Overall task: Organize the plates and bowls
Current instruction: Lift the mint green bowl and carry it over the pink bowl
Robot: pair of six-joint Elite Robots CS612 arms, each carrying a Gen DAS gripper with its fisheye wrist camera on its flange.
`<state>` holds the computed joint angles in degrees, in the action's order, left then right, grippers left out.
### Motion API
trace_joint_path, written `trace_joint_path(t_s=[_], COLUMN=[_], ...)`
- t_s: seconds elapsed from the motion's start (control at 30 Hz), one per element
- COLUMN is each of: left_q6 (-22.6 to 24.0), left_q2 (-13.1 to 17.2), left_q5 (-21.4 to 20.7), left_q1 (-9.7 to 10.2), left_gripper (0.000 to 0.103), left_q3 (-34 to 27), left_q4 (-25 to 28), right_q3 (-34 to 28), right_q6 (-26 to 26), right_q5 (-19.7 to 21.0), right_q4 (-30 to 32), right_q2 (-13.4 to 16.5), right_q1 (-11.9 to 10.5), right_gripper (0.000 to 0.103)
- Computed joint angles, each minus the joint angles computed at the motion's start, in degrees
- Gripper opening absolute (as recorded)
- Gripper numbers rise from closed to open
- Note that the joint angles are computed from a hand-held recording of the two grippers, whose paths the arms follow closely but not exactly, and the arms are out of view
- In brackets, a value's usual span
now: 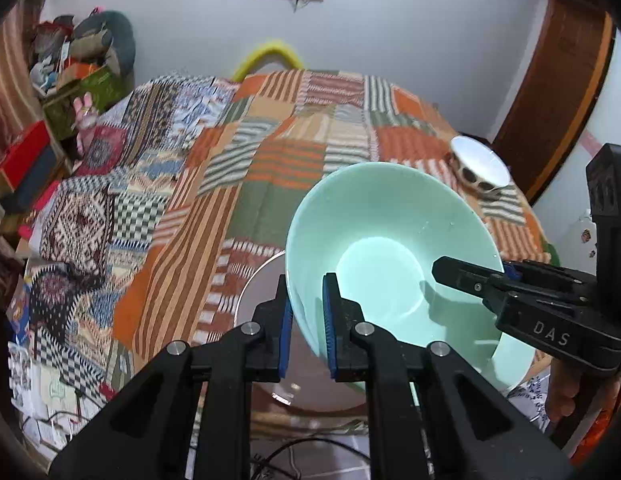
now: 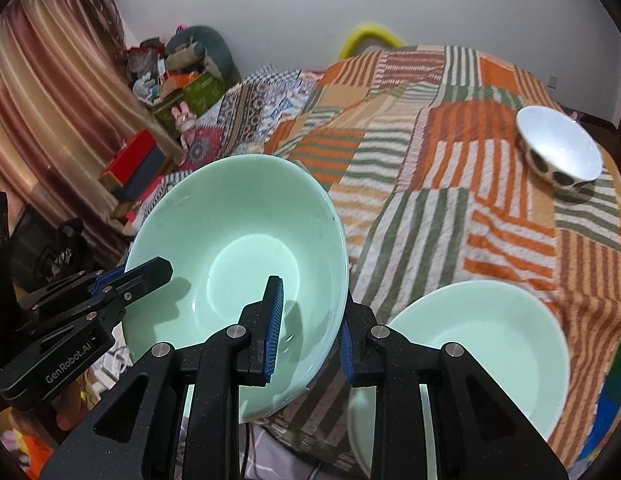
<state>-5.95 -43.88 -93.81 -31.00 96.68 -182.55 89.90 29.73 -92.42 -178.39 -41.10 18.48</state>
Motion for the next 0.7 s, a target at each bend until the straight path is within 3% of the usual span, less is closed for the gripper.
trace_joint_path(t_s=[0.7], left_q6=[-5.55], left_q2=[3.63], left_q5=[-1.28], left_q1=[1.98], left_gripper=[0.012], left_q3=[-1.78], left_q4=[5.93], right_q3=[-5.31], right_q6=[-2.09], right_q5=[3.15], right_q4=[9.95], right_q2=[3.46], right_q1=[0.78], right_gripper=[0.024])
